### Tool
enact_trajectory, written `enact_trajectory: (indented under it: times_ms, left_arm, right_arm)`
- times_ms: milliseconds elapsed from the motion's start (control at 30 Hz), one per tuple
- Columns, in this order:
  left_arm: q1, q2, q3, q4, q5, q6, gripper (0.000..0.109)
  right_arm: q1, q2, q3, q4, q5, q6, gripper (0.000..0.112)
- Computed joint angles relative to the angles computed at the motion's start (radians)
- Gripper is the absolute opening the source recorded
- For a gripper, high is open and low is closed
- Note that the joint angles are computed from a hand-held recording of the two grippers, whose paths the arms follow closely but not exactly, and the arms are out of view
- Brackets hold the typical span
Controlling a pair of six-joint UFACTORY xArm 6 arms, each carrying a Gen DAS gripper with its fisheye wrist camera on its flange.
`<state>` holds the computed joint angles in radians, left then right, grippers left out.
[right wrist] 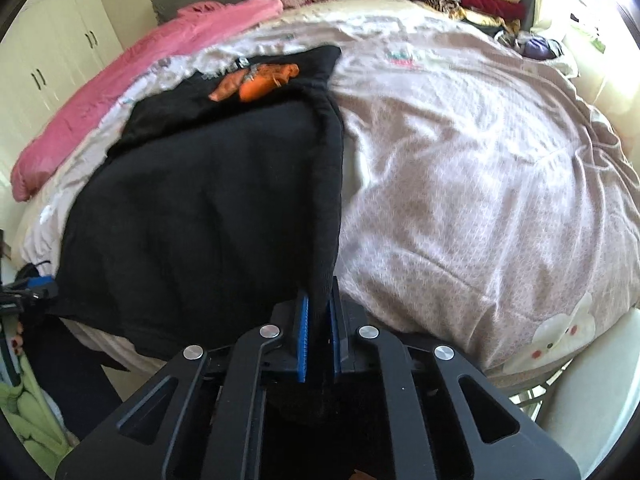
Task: Fold small clothes
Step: 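Lower both tools onto the hem and close them on it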
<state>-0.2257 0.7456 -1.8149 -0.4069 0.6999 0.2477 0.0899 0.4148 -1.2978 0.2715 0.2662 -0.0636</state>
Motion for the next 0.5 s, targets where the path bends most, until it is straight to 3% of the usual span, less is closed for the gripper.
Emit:
enact_trajectory:
  times_ms: [167,333,500]
  left_arm:
    - [0.004,0.023,-0.034,-0.035,0.041,0.006,0.077]
    - [0.002,0.042,-0.058,-0.019,0.066,-0.009,0.067]
    - [0.004,0.032,-0.042,0.019,0.05,-0.052,0.031]
  right_arm:
    - [-0.005,-0.047,0.043,0.095,-0.048,-0.087,0.007]
    - [-0.009,-0.055,0.053,0.14,-0.056,-0.125,0.007]
    - [-0.009,-0.055,0.051,0.14,-0.055,-0.123,0.007]
